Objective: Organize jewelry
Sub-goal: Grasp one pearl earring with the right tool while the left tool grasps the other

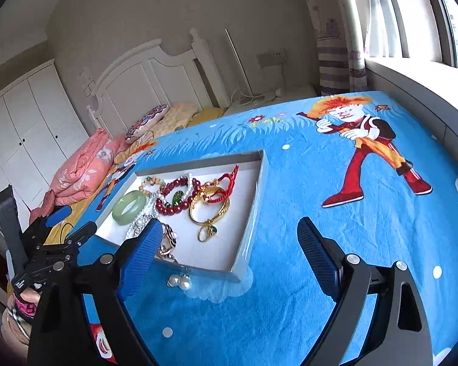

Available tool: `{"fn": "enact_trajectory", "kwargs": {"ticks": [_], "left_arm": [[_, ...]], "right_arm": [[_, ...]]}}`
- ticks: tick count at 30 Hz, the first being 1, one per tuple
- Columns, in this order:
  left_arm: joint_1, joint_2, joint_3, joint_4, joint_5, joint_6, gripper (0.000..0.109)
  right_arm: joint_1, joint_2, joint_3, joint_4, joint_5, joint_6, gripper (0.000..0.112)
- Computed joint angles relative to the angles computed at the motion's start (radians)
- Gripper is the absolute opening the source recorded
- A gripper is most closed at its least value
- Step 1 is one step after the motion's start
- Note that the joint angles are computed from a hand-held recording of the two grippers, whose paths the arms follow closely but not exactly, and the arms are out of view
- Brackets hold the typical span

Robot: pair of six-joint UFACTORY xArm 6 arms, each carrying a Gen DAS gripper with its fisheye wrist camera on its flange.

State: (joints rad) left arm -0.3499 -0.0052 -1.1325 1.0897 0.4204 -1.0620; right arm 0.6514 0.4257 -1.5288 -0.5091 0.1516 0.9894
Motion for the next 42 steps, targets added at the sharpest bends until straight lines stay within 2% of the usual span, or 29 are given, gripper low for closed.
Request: {"fn": "enact_trajectory", "kwargs": {"ticks": [5,6,7,10,12,16,18,22,27,28,30,35,37,42], "left_arm": [[-0.006,-0.041,0.076,-0.103,-0.026,0.056,0.101],[-0.005,-0.043,0.086,-0.116,-0.03,0.062,0.101],[-0.006,-0.044,0.096,-0.12,-0.033,0.062,0.101],[0.0,-0.045,0.112,-0.15,-0.036,0.078,0.101],[0.011,-0.048,0.118,-0.155,-0.056,0.063,0.101],[0.018,-0.037,0.116,-0.238,-0.065,0.128,0.101],[0.016,-0.037,0.115,-0.226,-0.062,0.12,0.101],[0.007,-0.034,0.113,-0.223,-0.053,0.132,0.101],[0.012,-0.04,0.122,-0.224,-0.074,0.138,0.101],[0.013,-0.041,0.125,-0.226,-0.081,0.142,0.101],[0.009,-0.042,0.128,-0.237,-0.087,0.16,0.101],[-0.006,-0.047,0.132,-0.273,-0.089,0.208,0.101],[-0.015,-0.051,0.147,-0.38,-0.115,0.295,0.1],[-0.087,-0.028,0.15,-0.779,-0.156,0.632,0.096]], "right_arm": [[0.054,0.003,-0.012,0.029,0.128,-0.133,0.087],[0.067,0.007,-0.019,0.047,0.16,-0.174,0.081],[0.077,0.011,-0.028,0.033,0.193,-0.182,0.071],[0.103,0.031,-0.053,0.079,0.262,-0.26,0.058],[0.117,0.052,-0.087,0.083,0.312,-0.289,0.054],[0.133,0.103,-0.162,0.112,0.371,-0.344,0.049],[0.144,0.133,-0.215,0.081,0.418,-0.343,0.048],[0.157,0.191,-0.311,0.089,0.459,-0.376,0.038],[0.16,0.226,-0.367,0.11,0.475,-0.4,0.035],[0.159,0.224,-0.362,0.118,0.467,-0.405,0.025],[0.157,0.215,-0.347,0.115,0.454,-0.4,0.016],[0.143,0.149,-0.229,0.135,0.365,-0.383,0.016],[0.134,0.113,-0.167,0.125,0.329,-0.35,0.016],[0.101,0.04,-0.059,0.071,0.287,-0.251,0.016]]}}
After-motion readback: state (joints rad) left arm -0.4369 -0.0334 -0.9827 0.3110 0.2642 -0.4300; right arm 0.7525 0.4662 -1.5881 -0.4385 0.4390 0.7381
